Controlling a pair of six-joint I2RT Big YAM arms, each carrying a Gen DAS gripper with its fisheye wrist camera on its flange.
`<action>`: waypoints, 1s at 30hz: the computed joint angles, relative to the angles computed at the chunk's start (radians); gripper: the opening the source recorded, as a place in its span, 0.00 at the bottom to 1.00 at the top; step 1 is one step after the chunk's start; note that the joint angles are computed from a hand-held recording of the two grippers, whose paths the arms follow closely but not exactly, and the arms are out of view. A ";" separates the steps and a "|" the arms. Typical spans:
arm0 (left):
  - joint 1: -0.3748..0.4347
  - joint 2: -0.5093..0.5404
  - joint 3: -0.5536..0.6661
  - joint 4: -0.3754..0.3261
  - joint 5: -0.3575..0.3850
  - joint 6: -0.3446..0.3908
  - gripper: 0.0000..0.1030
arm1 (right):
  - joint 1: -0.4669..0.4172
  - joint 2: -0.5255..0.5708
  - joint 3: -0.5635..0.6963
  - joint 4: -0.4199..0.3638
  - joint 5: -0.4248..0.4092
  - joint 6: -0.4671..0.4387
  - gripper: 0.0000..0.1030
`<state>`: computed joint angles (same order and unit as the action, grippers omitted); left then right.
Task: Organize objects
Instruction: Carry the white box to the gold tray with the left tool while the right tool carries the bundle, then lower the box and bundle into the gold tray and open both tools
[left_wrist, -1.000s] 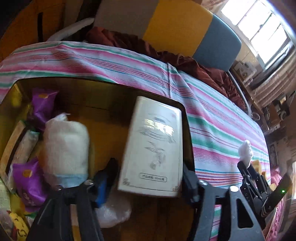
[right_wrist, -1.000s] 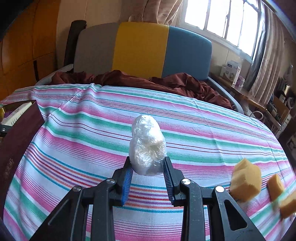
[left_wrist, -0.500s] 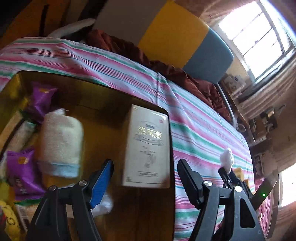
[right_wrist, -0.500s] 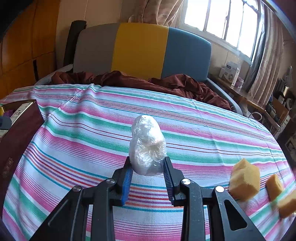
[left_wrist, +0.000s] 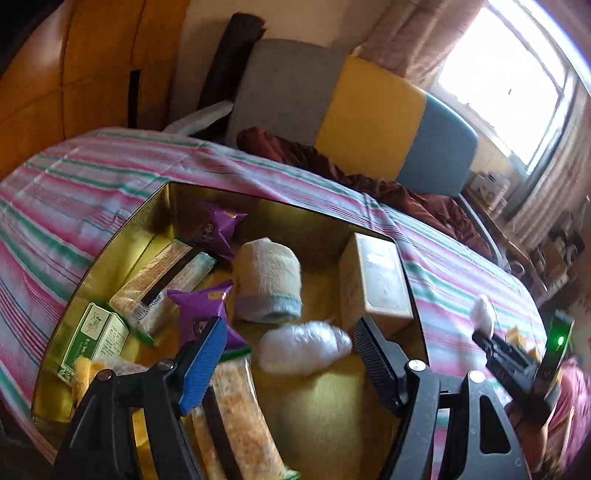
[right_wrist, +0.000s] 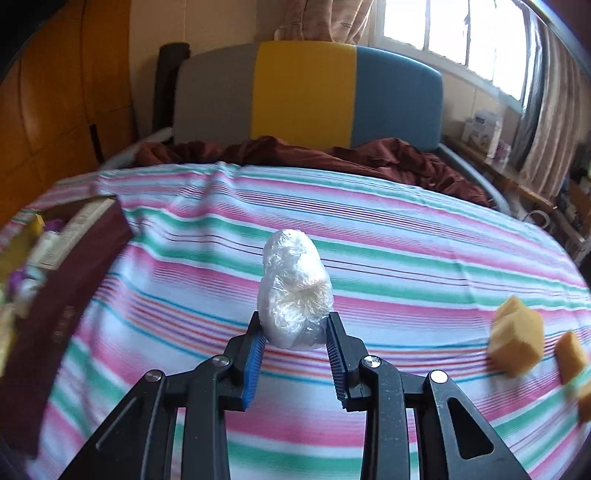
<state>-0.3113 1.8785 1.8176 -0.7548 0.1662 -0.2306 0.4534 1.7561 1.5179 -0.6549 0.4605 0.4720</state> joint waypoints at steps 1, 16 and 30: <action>-0.001 -0.010 -0.016 0.012 0.002 0.009 0.71 | 0.006 -0.011 -0.013 0.024 -0.017 0.010 0.32; 0.008 -0.102 -0.166 0.089 0.055 0.050 0.71 | 0.125 0.026 0.122 0.052 -0.146 0.043 0.32; 0.017 -0.156 -0.249 0.118 0.014 0.118 0.71 | 0.180 0.378 0.717 -0.246 -0.212 -0.005 0.32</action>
